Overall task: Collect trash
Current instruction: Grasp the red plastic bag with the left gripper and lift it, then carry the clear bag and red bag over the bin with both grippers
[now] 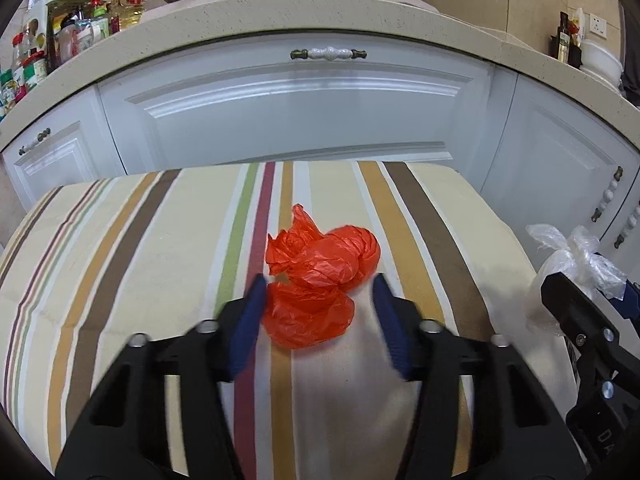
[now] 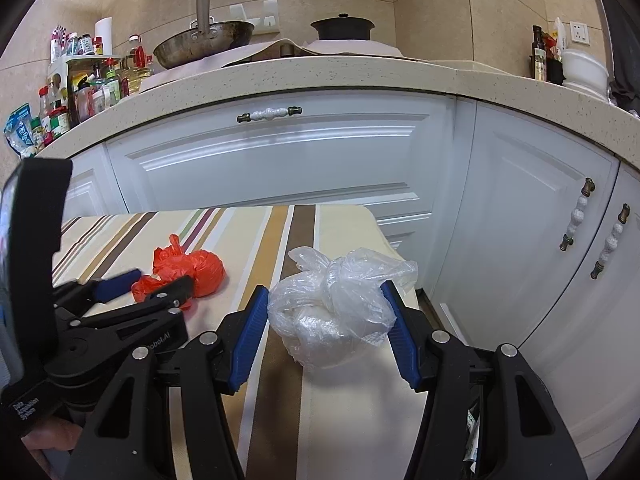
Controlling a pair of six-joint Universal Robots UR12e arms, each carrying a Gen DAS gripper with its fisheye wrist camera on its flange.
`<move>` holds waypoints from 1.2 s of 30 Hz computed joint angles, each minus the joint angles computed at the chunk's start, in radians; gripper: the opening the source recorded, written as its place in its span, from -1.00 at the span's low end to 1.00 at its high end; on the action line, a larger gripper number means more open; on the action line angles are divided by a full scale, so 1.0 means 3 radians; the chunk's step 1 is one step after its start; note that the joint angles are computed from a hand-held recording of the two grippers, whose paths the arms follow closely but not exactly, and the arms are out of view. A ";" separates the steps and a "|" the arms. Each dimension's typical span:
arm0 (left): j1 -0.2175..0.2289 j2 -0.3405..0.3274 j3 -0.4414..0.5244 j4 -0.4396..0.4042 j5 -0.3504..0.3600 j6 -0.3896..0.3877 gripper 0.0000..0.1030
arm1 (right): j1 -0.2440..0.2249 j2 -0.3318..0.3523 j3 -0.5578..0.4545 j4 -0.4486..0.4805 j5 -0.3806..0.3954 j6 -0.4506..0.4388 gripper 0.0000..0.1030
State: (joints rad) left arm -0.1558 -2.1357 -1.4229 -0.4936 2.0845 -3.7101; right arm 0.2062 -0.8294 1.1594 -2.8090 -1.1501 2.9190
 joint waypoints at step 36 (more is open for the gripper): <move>-0.0221 0.0289 -0.0294 0.0240 0.0387 -0.0064 -0.93 | -0.0079 -0.0224 0.0386 -0.0425 0.0031 0.0013 0.09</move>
